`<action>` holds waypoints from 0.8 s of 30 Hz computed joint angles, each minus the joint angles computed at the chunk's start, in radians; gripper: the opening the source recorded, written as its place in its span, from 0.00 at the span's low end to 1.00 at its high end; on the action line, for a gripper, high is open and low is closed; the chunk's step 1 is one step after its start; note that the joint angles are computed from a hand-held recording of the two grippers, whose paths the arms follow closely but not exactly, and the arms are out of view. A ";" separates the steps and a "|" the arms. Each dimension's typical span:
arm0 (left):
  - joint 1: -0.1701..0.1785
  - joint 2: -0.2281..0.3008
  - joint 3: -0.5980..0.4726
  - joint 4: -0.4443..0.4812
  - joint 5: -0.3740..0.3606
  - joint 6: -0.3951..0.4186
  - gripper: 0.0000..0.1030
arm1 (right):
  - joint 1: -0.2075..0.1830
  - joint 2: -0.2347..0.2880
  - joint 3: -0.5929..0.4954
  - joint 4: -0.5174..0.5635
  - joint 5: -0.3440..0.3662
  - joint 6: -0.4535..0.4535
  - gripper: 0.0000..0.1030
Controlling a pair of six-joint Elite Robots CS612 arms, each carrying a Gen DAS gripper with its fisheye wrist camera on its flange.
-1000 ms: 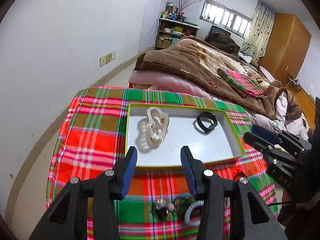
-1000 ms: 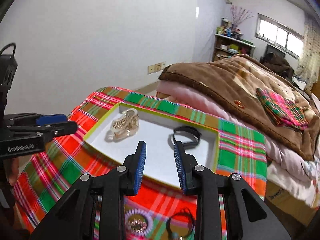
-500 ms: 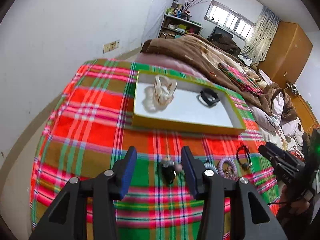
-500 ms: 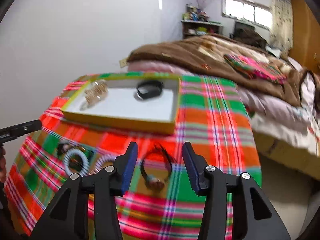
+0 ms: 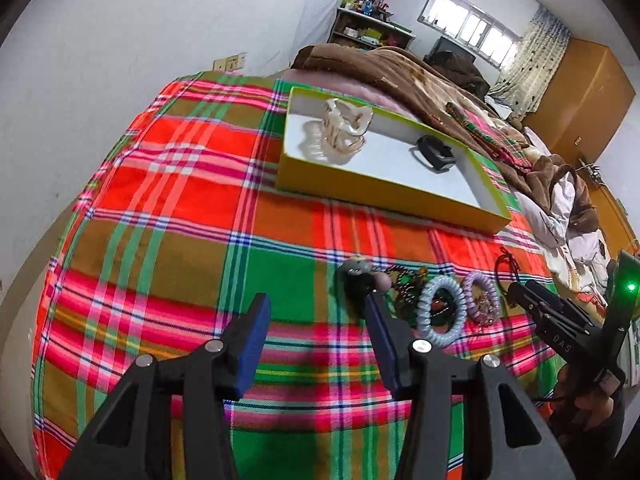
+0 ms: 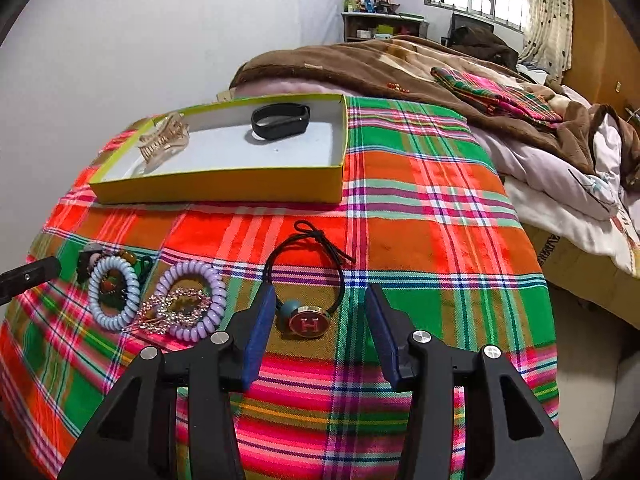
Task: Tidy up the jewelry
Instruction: 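Grasp the H-charm hair tie with the right tool while the left tool grasps the black ball hair tie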
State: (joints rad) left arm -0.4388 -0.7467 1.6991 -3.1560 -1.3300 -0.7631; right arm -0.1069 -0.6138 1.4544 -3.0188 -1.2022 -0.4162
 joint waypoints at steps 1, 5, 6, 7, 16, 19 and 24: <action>0.000 0.001 0.001 0.000 -0.001 -0.003 0.49 | 0.001 0.001 -0.002 0.008 0.000 0.000 0.46; -0.001 0.001 0.001 0.012 -0.003 -0.002 0.49 | 0.004 0.001 -0.004 0.021 -0.014 0.003 0.46; -0.001 0.001 0.002 0.014 -0.003 -0.003 0.49 | 0.004 0.000 -0.002 0.021 -0.019 0.003 0.46; 0.000 0.001 0.000 0.015 -0.005 -0.002 0.49 | 0.005 -0.001 0.000 0.021 -0.022 0.002 0.45; -0.001 0.004 -0.006 0.034 -0.011 0.005 0.49 | 0.003 -0.008 0.018 0.005 -0.022 -0.015 0.24; -0.002 0.005 -0.009 0.040 -0.013 0.013 0.49 | -0.001 -0.011 0.022 0.005 -0.004 -0.019 0.23; -0.001 0.009 -0.023 0.046 -0.029 0.024 0.49 | -0.013 -0.016 0.038 -0.038 0.030 -0.007 0.23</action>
State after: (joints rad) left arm -0.4398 -0.7373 1.6766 -3.1100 -1.3590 -0.7391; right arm -0.1199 -0.6295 1.4923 -3.0566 -1.1727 -0.4234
